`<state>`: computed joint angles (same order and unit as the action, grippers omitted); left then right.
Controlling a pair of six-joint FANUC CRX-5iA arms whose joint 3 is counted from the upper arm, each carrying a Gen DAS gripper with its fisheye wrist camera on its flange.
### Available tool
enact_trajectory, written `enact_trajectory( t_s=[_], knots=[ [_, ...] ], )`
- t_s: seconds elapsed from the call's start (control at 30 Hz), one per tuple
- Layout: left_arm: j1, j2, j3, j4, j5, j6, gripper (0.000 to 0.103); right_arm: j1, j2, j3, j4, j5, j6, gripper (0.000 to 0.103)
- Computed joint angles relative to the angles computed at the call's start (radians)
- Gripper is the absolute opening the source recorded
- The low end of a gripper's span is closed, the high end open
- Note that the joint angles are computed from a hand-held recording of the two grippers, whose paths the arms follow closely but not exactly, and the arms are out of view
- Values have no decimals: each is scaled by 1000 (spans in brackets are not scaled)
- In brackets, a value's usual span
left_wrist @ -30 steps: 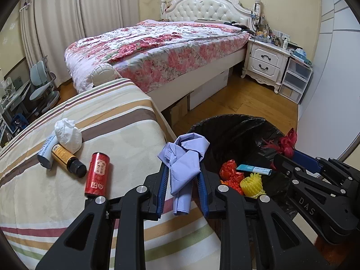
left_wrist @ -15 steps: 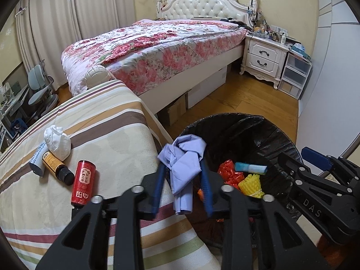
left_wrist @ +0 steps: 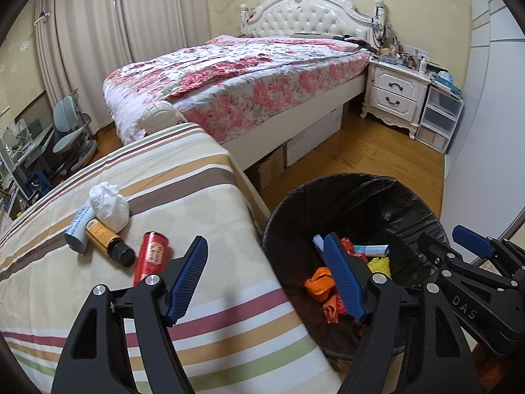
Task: Collect trash
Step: 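Grasp the red can with the left tool while the right tool returns to the bed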
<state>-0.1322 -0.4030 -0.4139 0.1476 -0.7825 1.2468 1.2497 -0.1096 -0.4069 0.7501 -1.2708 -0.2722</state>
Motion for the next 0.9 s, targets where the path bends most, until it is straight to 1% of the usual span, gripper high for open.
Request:
enact_trajectory(
  t_s=[0.2, 0.4, 0.53, 0.67, 0.7, 0.77, 0.8, 0.87, 0.9],
  knots=[
    [38, -16, 0, -41, -8, 28, 71, 10, 20, 22, 0, 13, 9, 56],
    [83, -3, 13, -71, -23, 57, 71, 13, 46, 47, -2, 36, 29, 56],
    [116, -3, 6, -63, -27, 49, 71, 11, 66, 69, -3, 48, 47, 56],
    [142, 0, 1, -36, -44, 24, 67, 8, 84, 88, -8, 62, 66, 56],
    [146, 3, 2, -29, -48, 19, 64, 8, 89, 94, -9, 65, 72, 56],
    [152, 5, 1, -25, -52, 8, 62, 8, 96, 103, -9, 68, 80, 56],
    [156, 8, 2, -23, -55, 4, 58, 8, 100, 107, -8, 69, 83, 56],
    [165, 13, 4, -15, -69, -6, 50, 9, 109, 117, -6, 72, 90, 56],
    [167, 15, 6, -14, -76, -8, 43, 10, 112, 121, -5, 74, 94, 56]
  ],
)
